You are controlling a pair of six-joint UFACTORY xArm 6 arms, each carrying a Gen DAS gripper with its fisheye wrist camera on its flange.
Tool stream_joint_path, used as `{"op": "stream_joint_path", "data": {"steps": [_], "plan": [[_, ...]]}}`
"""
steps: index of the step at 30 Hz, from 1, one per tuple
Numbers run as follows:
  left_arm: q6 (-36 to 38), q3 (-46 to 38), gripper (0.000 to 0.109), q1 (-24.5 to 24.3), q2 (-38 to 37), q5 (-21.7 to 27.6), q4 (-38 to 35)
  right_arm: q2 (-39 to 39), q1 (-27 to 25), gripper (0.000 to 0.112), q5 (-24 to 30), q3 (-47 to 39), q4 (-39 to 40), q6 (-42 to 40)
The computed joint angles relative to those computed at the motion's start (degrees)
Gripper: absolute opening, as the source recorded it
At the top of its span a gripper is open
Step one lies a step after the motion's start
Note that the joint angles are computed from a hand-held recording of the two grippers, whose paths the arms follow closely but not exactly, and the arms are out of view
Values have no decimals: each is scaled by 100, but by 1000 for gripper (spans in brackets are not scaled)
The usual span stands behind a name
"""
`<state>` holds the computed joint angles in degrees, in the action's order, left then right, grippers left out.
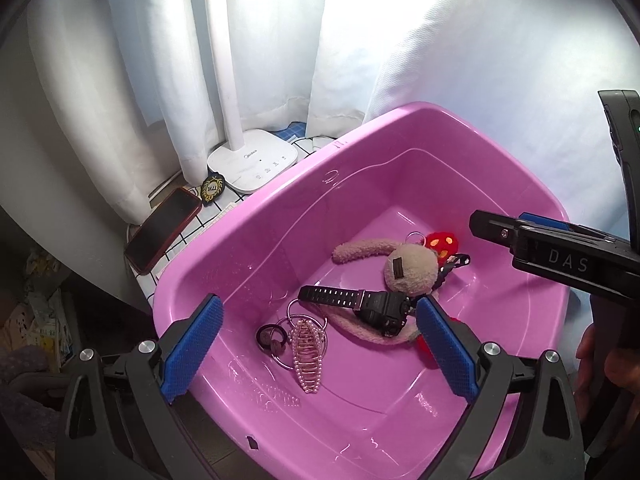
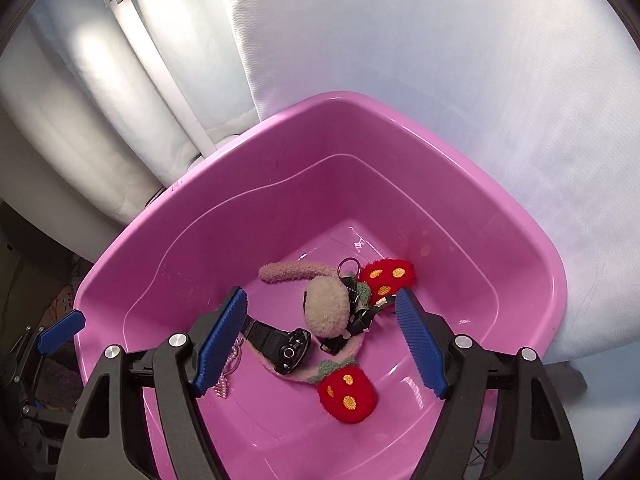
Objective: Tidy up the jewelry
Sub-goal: 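Withdraw both open grippers from the tub back toward the table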
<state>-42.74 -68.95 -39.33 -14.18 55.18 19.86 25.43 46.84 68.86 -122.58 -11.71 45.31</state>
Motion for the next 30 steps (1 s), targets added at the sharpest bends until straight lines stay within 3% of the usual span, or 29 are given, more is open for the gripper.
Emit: {"op": "stream_joint_path", "data": {"steps": [17,30], "plan": [[-834,61,95,-940,-526,337,774,-2009,487,75,-614,2392,-942,999],[-1536,-98,95,-2070,-645,912,1168,-3475,1192,75,-120,3809,-1592,1906]]}}
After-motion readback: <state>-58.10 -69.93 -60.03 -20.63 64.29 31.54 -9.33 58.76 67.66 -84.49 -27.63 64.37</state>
